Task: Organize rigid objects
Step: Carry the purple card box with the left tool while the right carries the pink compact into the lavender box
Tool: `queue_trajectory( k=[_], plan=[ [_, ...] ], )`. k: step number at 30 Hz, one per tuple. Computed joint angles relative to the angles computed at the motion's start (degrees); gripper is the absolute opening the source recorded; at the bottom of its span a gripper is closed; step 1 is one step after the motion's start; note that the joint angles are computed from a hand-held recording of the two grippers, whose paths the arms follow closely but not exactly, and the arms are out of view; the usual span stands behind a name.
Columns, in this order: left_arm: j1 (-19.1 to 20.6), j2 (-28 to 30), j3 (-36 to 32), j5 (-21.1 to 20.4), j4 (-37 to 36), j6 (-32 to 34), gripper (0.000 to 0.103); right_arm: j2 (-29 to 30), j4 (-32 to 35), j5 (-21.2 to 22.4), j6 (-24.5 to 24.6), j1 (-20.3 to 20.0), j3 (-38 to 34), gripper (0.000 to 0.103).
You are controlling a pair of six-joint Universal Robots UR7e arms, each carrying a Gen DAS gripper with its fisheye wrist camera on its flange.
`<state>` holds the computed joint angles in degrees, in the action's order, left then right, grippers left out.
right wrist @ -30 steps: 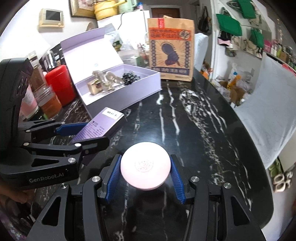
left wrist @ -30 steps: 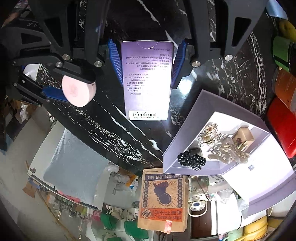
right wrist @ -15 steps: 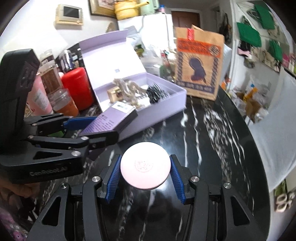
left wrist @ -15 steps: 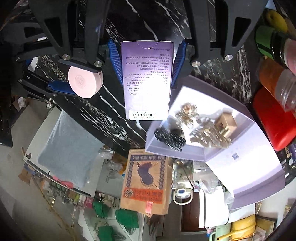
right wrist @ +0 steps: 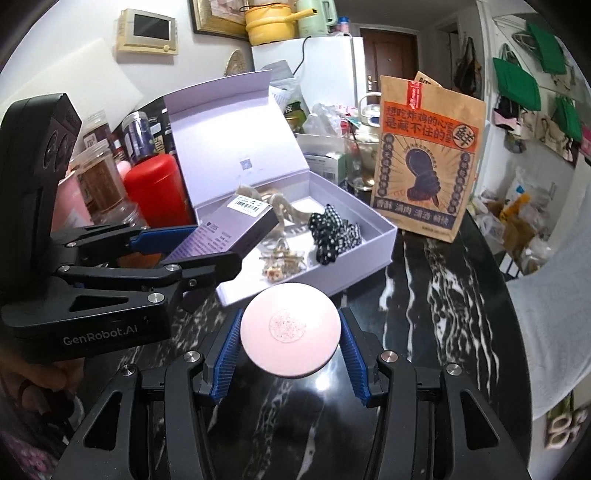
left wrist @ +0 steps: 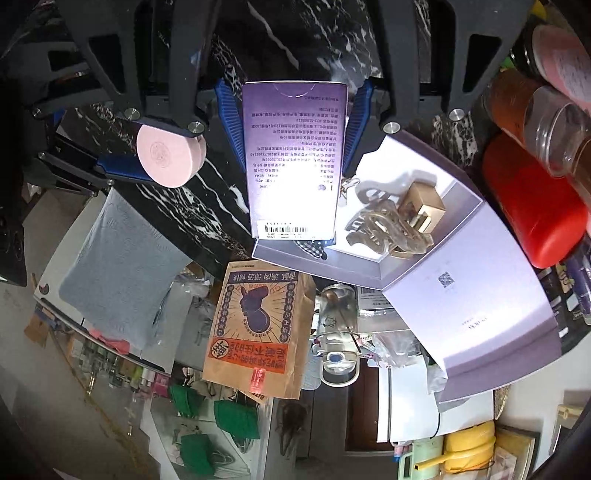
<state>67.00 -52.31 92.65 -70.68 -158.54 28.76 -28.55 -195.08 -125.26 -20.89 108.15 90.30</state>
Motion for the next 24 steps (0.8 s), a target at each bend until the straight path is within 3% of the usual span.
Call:
queue_trajectory(
  k=[14,24],
  plan=[
    [0.7,4.2,-6.5,0.2,2.6,-1.3,0.050,1.4,4.7,1.5,-1.8,-1.4,-6.3,0.051],
    [1.1,8.1,-11.2,2.8,2.4,-0.5,0.050,3.2,6.2,2.2,-5.4,-2.4,-11.2,0.051]
  ],
)
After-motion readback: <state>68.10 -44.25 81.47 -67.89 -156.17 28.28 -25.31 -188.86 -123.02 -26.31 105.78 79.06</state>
